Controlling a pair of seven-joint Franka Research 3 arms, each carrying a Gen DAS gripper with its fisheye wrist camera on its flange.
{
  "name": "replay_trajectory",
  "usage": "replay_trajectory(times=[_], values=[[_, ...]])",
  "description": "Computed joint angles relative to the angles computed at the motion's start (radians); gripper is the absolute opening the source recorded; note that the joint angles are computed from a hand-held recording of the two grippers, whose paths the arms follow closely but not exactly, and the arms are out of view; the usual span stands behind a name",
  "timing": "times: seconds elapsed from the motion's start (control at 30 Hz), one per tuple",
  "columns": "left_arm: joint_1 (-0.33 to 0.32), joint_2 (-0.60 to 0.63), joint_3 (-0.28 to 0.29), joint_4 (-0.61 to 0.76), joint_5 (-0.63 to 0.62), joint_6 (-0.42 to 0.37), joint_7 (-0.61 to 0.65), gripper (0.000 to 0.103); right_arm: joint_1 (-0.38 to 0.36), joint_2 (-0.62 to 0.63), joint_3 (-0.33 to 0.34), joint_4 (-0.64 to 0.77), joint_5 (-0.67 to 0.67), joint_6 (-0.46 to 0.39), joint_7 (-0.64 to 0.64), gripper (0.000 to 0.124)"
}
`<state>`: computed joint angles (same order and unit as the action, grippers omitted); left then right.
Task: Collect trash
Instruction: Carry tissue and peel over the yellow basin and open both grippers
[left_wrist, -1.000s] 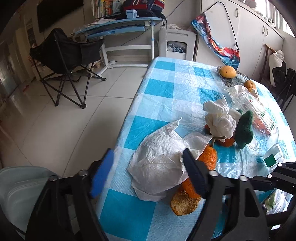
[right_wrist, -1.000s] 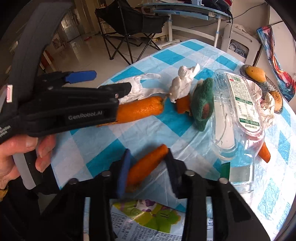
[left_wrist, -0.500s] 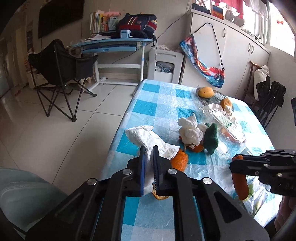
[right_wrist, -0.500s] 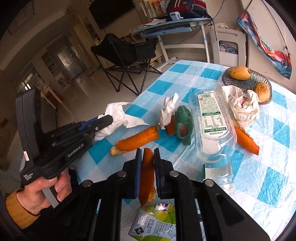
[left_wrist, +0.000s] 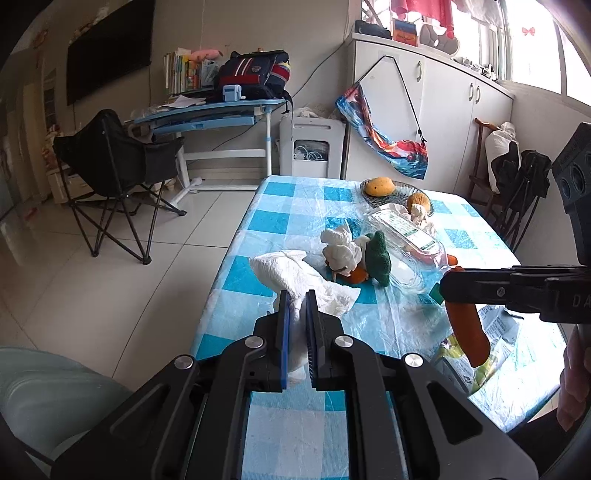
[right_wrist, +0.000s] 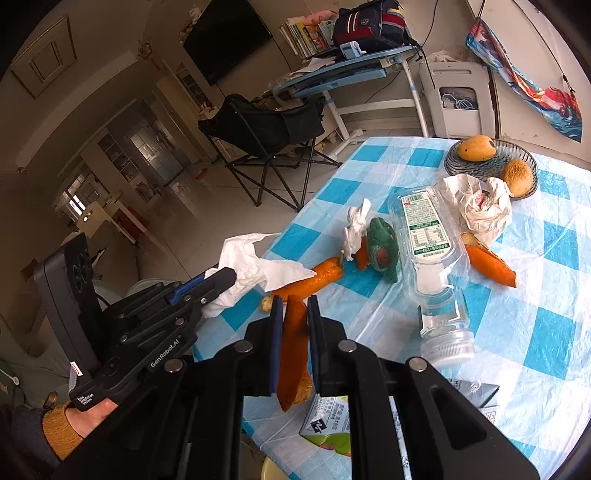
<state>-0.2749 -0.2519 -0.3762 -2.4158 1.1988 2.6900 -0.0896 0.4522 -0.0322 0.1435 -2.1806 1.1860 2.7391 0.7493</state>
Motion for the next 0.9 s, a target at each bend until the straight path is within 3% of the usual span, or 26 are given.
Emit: replay_trajectory(times=[0.3,0.53,0.9], values=[[-0.021,-0.073,-0.022,-0.06,-0.026,0.012,0.005,0.008,0.019,-0.046,0.001,-0.047,0.047,0.004,-0.048,0.014],[-0.051,-0.154,-0.045,-0.147,-0.137,0.042,0.056,0.008,0.053,-0.12,0.001,-0.15,0.083,-0.022,-0.05,0.014],[-0.144,-0.197,-0.091,-0.236,-0.382,0.059,0.21,0.008,0.112,-0.253,0.014,-0.354,-0.091,-0.004,0.183,0.015]])
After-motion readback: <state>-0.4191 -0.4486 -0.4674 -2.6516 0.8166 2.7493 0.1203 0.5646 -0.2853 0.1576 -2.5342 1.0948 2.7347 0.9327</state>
